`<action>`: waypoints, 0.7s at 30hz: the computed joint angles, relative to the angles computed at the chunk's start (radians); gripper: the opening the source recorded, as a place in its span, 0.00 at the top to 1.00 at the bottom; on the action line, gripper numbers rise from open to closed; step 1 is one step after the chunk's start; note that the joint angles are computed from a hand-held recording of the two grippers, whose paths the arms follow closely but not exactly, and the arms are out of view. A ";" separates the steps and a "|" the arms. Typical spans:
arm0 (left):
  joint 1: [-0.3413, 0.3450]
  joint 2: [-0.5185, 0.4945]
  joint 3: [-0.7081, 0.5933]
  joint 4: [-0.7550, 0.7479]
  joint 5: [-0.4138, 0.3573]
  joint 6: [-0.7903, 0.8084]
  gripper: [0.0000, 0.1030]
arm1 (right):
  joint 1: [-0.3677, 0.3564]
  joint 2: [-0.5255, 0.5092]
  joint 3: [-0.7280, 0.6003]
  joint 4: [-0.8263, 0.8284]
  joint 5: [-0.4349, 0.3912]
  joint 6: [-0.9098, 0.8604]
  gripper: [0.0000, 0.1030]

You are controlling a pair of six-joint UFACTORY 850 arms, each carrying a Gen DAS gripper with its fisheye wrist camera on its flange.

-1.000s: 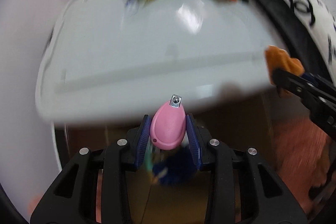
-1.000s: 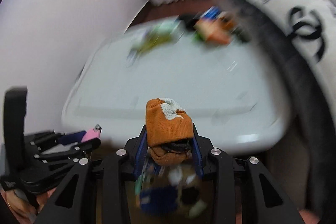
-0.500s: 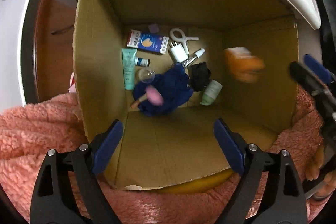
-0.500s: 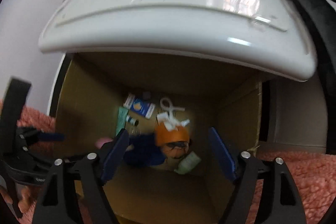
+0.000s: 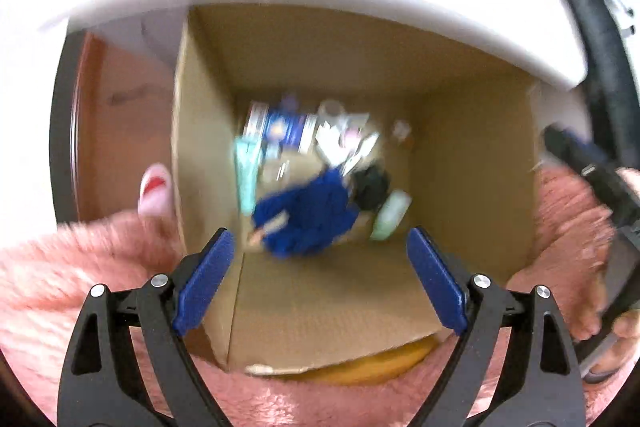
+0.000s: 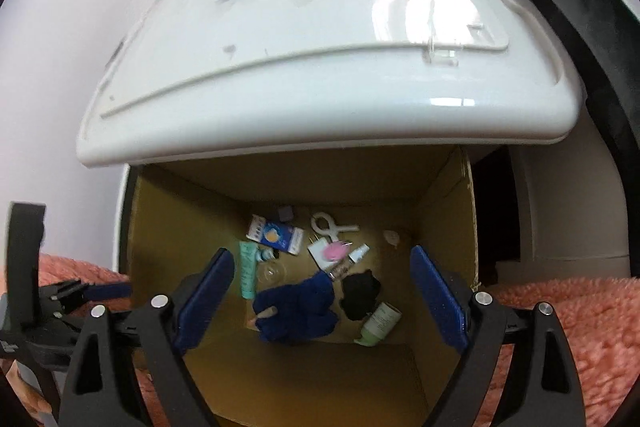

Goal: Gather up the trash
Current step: 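Drop the orange knit cap and pink keychain into the cardboard box, then grasp the green-labelled white jar with the right tool while the left tool grasps the yellow hair claw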

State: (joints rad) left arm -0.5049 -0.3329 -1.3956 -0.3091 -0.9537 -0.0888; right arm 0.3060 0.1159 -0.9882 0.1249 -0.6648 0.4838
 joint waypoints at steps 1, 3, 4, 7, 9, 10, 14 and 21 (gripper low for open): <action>0.005 0.008 -0.011 -0.004 0.025 0.009 0.16 | 0.006 -0.001 -0.017 -0.046 0.005 0.013 0.15; 0.016 0.015 -0.052 0.012 0.084 0.010 0.16 | 0.003 -0.018 -0.075 -0.133 0.026 0.060 0.15; 0.023 0.007 -0.088 0.035 0.112 -0.003 0.16 | -0.004 -0.039 -0.109 -0.156 0.031 0.057 0.14; 0.044 -0.052 -0.220 0.096 0.166 -0.064 0.14 | -0.033 -0.118 -0.224 -0.259 0.064 0.082 0.14; 0.055 -0.102 -0.305 0.150 0.182 -0.132 0.14 | -0.043 -0.205 -0.332 -0.372 0.070 0.124 0.14; 0.064 -0.129 -0.347 0.163 0.190 -0.160 0.14 | -0.050 -0.271 -0.410 -0.404 0.064 0.110 0.14; 0.102 -0.184 -0.403 0.058 0.232 -0.124 0.14 | -0.067 -0.546 -0.734 -0.509 -0.006 -0.065 0.17; 0.124 -0.236 -0.419 -0.066 0.164 -0.057 0.14 | -0.110 -1.056 -1.445 -0.409 -0.319 -0.318 0.29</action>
State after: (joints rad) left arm -0.3810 -0.5689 -1.8148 -0.3750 -0.7900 -0.1462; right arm 0.1961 -0.9402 -2.4333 -0.2841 -0.9840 0.1654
